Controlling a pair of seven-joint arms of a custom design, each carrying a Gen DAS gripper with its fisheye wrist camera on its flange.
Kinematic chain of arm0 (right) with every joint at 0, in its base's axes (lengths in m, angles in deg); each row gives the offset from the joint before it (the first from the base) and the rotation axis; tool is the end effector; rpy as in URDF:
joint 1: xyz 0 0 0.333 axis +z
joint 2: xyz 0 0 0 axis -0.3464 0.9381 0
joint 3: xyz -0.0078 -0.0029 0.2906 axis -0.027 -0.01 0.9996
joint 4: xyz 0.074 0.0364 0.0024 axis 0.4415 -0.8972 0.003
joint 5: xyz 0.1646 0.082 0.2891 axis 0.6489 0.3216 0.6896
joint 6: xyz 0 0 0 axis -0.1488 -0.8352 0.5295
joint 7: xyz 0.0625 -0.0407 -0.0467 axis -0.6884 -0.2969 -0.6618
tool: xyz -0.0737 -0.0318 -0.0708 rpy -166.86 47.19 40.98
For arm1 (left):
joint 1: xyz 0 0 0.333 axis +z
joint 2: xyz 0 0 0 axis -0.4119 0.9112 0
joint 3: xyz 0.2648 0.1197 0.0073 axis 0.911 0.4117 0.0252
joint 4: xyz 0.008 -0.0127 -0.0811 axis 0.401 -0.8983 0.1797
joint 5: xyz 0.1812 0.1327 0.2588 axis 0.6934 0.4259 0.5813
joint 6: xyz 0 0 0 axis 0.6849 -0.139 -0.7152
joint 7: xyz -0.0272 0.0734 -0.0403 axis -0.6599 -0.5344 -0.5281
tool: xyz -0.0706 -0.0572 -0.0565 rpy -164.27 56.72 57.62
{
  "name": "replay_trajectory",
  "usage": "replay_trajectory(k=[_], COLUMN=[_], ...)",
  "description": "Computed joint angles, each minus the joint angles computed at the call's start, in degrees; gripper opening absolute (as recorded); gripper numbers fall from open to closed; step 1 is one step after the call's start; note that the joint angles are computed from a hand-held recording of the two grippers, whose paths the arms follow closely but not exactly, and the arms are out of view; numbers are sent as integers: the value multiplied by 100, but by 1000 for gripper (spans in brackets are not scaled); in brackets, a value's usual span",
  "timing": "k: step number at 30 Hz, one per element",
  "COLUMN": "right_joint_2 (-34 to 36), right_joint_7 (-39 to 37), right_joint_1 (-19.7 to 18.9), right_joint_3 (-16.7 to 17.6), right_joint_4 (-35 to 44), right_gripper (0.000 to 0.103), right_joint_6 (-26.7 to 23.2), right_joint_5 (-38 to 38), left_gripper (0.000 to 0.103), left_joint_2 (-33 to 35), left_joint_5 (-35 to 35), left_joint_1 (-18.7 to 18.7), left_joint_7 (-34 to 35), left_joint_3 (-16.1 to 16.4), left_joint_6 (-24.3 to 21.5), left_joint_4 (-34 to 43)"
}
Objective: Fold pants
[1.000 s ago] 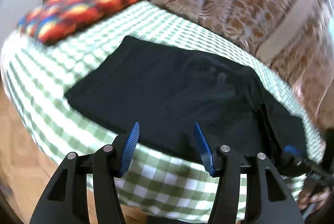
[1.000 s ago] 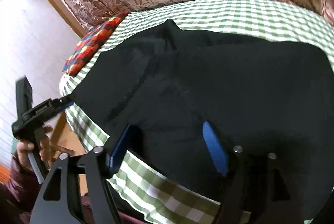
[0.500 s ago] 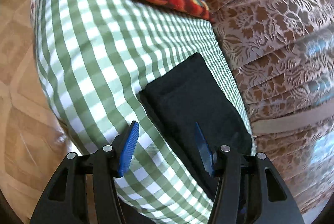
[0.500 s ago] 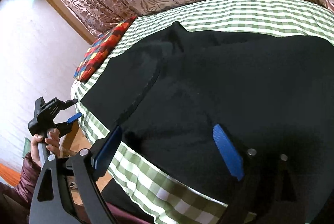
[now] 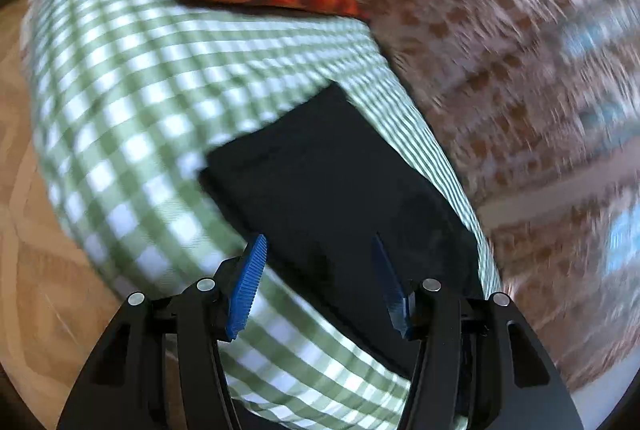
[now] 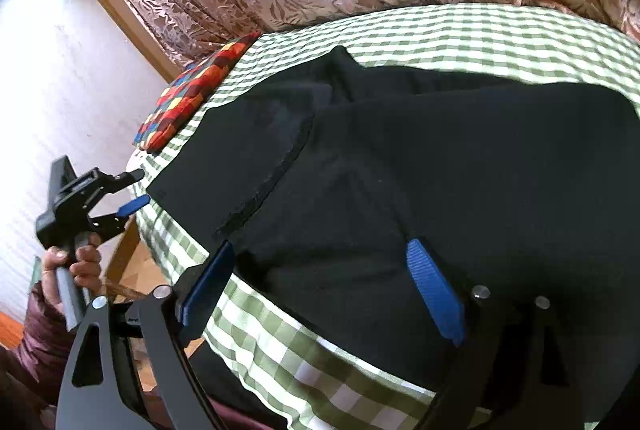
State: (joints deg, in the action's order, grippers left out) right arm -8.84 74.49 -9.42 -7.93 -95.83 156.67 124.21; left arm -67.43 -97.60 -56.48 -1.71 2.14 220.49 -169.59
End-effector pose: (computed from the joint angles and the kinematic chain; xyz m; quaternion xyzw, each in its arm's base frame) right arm 0.4290 0.0360 0.3775 -0.7261 0.5605 -0.0453 0.3958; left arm 0.4326 -0.2936 0.3154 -0.7758 0.4254 -0.4657 0.0173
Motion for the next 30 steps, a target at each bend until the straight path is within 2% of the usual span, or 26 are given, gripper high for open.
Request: replay_trajectory(k=[1,3,4,6,7,12,13,14,16,17,21,22,24,26,28,29,30], right_joint_2=[-17,-19,-29,-97,-124,-82,5,85,387,622,1410,1640,2164,2573,3203,3402,3647], right_joint_7=[6,90,140,95,108,292,395,460,647,769,1208,1363,1776,2194,2731,2949,3152], right_joint_1=[0,-49,-73,-112,-132,-174,-193,-220,-311,-359,-490,-536,-600,-555,-755,-786,-820], right_joint_3=[9,-61,-71,-104,-115,-108,-149,-203,-284,-282,-72,-20,102,145,334,378,437], right_joint_4=[6,61,77,96,110,316,475,616,1071,1380,2363,2652,3312,3793,4589,4839,5146], right_gripper=[71,54,52,51,51,51,51,51,51,51,51,51,51,51,51,47,23], right_joint_6=[48,-119,-128,-132,-127,20,-120,-342,-890,-1121,-1372,-1470,-1626,-1547,-2058,-2178,-2347], right_joint_5=[15,-12,-34,1,-18,-259,-351,-405,-510,-600,-861,-948,-1249,-1568,-1989,-2170,-2336], left_gripper=[54,54,54,54,54,54,54,54,54,54,54,54,54,54,54,54,54], left_joint_2=[1,36,60,318,428,1066,1096,1109,1193,1261,1450,1479,1555,1590,1569,1583,1593], left_joint_5=[68,464,774,2039,2391,2998,2881,2617,2481,2551,3056,3124,3319,3486,3637,3702,3777], left_joint_1=[-52,-73,-1,533,652,365,107,-332,-875,-1096,-2197,-2261,-2208,-2191,-2160,-2143,-2177], left_joint_7=[118,327,344,-42,-144,-222,-160,-51,4,18,-179,-169,-210,-309,-438,-502,-592], left_joint_3=[5,-65,-157,-629,-760,-674,-427,14,624,890,2278,2372,2365,2385,2395,2392,2455], left_joint_6=[-48,-117,-190,-171,-243,-1002,-1170,-1518,-2083,-2286,-3027,-3131,-3266,-3317,-3201,-3215,-3234], left_joint_4=[73,266,365,696,880,2183,2369,2619,3021,3216,3670,3714,3819,3827,3686,3687,3661])
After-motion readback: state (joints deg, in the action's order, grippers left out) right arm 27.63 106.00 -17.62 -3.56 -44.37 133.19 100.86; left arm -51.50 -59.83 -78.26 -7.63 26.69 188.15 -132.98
